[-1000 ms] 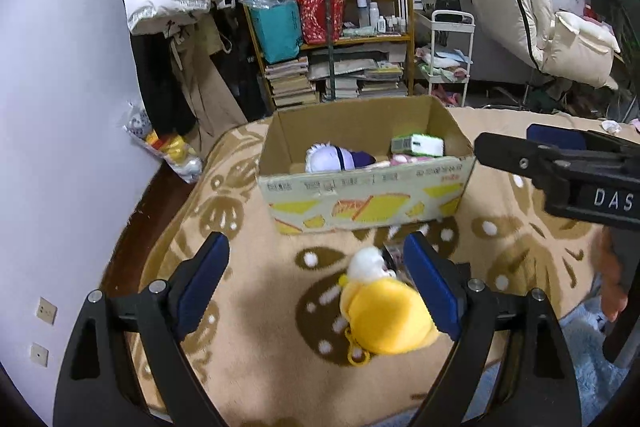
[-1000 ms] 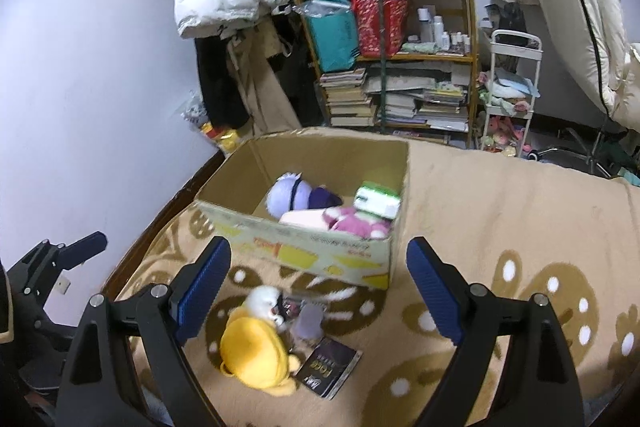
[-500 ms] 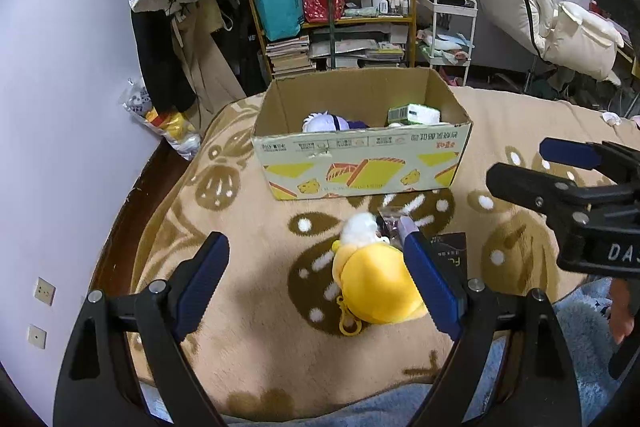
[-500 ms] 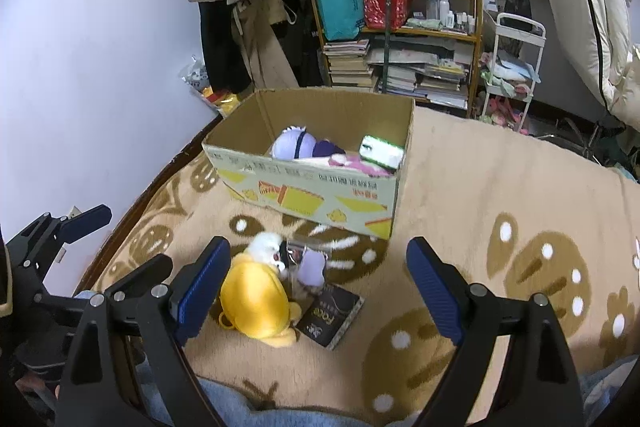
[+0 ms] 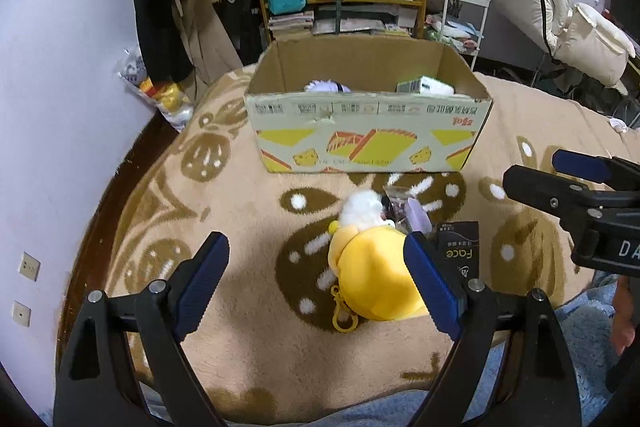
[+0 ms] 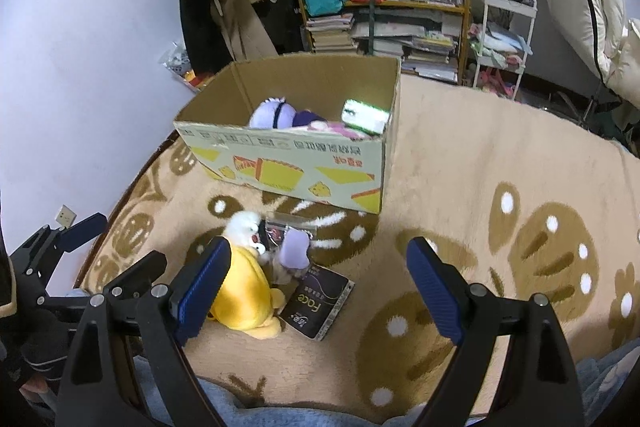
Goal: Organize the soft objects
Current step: 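Move both tools back down toward the yellow plush and black packet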
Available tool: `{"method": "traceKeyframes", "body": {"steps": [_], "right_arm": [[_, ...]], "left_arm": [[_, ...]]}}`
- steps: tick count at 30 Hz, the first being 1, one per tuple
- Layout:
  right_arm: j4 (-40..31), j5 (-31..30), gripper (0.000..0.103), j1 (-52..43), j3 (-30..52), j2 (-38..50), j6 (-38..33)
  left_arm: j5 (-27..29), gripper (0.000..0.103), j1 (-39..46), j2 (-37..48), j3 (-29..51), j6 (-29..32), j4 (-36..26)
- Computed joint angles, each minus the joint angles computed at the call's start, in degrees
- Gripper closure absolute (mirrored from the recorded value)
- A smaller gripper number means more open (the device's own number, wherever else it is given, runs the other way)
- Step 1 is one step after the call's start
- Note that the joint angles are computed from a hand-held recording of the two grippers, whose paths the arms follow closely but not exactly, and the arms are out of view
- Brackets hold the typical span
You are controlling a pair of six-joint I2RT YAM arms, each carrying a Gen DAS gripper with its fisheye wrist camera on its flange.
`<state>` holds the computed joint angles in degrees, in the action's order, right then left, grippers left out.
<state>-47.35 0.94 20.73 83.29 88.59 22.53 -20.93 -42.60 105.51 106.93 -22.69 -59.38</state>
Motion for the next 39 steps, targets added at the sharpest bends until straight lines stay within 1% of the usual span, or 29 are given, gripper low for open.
{"method": "traceKeyframes", "body": {"steps": [8,15,20,26,28,34,39], "right_arm": [[-0.24,-1.23,0.009,-1.03,0.01,1.94,1.14],[-0.93,-2.00,0.009,-2.13,0.62,3.27,1.73],[-1.48,-3.45,0.010,-3.19,0.66,4.56,2.28],[-1.51,-5.61,0.010,-4.42,0.93,6.39,3.32],[-1.52,-6.27,0.010,-4.59,1.19,7.05,3.55],[-2.95,-6.22,0.010,-4.12,2.78,9.47,2.98],[-3.44,-6.56,0.009,-4.03,2.96,10.35,2.77]], "left_arm": [[1.14,0.015,-0.68,1.99,0.42,0.14,0.61],[1.72,0.015,-1.24,4.83,3.09,-0.44,-0.98],[3.55,0.015,-1.09,6.05,3.81,-0.76,-1.24],[4.40,0.015,-1.25,7.30,4.12,-0.83,-1.21],[4.83,0.015,-1.23,7.23,3.41,-0.57,-0.24],[5.12,0.015,-1.54,8.62,4.01,0.26,-0.36],[7.09,0.015,-1.37,9.31,4.06,0.20,0.22]]}}
